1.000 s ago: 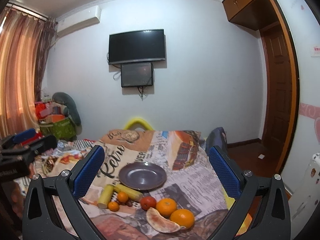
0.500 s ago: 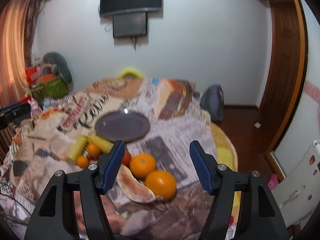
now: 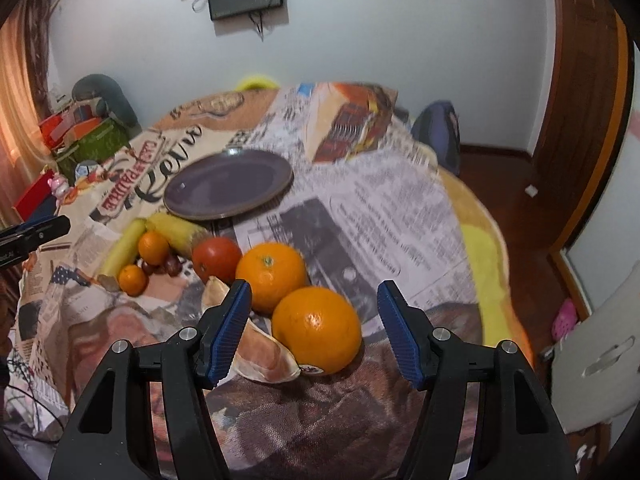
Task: Organize fruits
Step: 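Grasp the yellow corn cob with the left gripper while the right gripper grasps a large orange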
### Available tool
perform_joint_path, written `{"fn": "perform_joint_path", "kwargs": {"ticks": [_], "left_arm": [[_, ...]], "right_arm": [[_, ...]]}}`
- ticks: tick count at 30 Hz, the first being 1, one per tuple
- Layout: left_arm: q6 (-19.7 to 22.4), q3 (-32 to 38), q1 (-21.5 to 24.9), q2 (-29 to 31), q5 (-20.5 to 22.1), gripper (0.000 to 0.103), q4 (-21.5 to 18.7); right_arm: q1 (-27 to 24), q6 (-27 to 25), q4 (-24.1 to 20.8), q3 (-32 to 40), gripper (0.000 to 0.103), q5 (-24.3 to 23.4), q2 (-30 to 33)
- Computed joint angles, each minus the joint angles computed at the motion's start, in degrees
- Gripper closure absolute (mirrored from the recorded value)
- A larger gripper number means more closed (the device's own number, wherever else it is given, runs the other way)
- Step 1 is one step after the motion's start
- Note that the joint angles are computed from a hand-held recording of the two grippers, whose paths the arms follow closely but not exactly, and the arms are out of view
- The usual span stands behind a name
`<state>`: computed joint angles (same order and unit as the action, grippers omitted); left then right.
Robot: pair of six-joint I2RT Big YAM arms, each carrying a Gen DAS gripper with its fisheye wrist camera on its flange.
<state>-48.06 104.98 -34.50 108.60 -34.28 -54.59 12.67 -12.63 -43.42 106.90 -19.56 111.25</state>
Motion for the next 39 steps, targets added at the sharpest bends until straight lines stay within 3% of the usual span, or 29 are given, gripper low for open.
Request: {"fn": "perform_joint_path", "kwargs": {"ticks": [9, 18, 23, 30, 39], "left_arm": [[1.55, 1.79, 2.75, 3.66, 5.92, 0.039, 0.78], [1.95, 4.05, 5.25, 7.65, 11.26, 0.057, 0.17], [1.66, 3.71, 5.96, 8.32, 13.53, 0.057, 1.81], [2.26, 5.28, 6.74, 9.8, 14.41, 0.057, 1.52], [0.92, 2.61, 7.29, 8.02, 16.11, 0.063, 4.17]], "right_arm": [[1.04, -0.45, -6.59, 4.88, 0.041, 2.1, 4.51], [1.31, -0.67, -8.78, 8.18, 0.038, 1.15, 7.68], [0.81, 0.99, -10.99, 10.66, 0.039, -1.72, 9.67], [0.82, 0.85, -10.78, 10.43, 0.04, -2.15, 9.42], [0.68, 1.27, -10.37, 10.99, 0.04, -1.24, 9.34]]}}
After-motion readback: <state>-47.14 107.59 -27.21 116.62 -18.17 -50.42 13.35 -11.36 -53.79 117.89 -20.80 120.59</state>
